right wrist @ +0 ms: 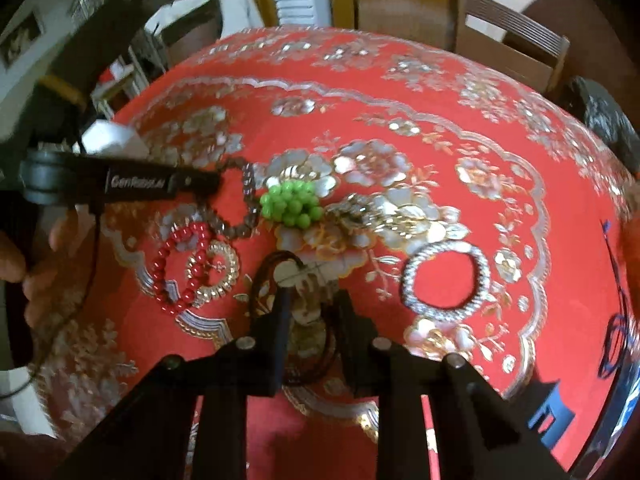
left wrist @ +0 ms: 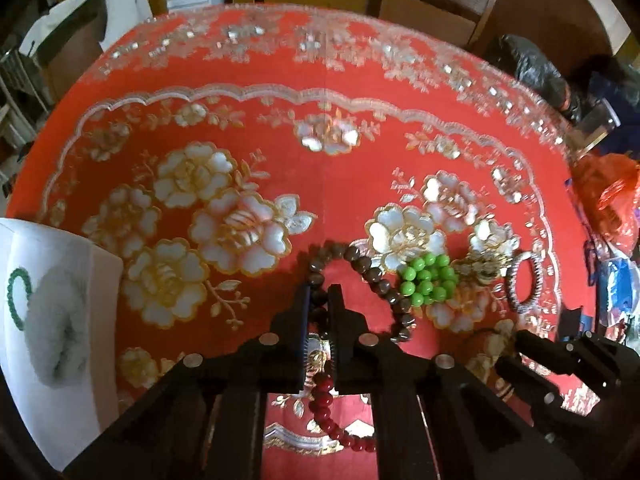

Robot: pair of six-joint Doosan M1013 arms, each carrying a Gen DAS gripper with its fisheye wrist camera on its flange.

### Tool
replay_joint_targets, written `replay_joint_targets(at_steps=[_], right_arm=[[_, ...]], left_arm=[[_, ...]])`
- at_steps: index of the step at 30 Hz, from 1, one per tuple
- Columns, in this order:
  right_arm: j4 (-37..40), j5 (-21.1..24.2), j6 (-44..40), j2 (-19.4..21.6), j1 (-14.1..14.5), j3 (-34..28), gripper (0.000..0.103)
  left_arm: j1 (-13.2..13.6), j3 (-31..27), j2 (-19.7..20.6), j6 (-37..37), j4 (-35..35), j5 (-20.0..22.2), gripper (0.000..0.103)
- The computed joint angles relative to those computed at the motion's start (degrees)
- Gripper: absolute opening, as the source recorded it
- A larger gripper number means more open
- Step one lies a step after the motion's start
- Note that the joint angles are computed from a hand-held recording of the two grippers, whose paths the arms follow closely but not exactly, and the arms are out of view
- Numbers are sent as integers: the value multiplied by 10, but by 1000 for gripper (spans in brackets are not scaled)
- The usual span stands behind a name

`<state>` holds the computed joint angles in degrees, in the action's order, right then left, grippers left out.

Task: Organize jewelry
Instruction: 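Grasp the brown bead bracelet with the left tool while the right tool grasps the black cord pendant necklace, then carry the brown bracelet with the left tool while the right tool carries the necklace into the box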

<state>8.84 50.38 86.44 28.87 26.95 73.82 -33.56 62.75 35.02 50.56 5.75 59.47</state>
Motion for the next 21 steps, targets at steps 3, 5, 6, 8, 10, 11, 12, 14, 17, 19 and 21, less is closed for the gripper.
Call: replay_joint_targets(at_steps=[3, 5, 6, 8, 10, 11, 12, 14, 17, 19, 21], right_arm=[[13, -8, 9, -11, -6, 7, 22], [21, -15, 15, -18, -10, 12, 22], [25, -17, 18, -21, -11, 14, 22], [32, -26, 22, -30, -12, 18, 22], [34, -34, 22, -38, -12, 20, 22], [37, -38, 20, -42, -11, 21, 22], [40, -41, 16, -45, -10, 21, 22], [43, -46, 12, -49, -7, 19, 22], [51, -50, 3, -53, 0, 17, 22], [64, -49, -7, -52, 6, 12, 22], [72, -50, -16, -50, 12, 7, 22]], left_arm=[[2, 15, -16, 3, -8, -21, 21], [0, 21, -26, 0, -8, -30, 21], [2, 27, -32, 2, -11, -37, 21], [2, 33, -43, 4, -13, -44, 21], [3, 43, -57, 2, -3, -49, 21], [3, 47, -64, -1, 2, -50, 21], [3, 51, -70, -4, 6, -51, 21], [3, 63, -85, -11, 19, -54, 21], [6, 84, -108, -23, 36, -57, 21], [9, 99, -124, -35, 49, -58, 21], [13, 118, -142, -48, 60, -58, 21]])
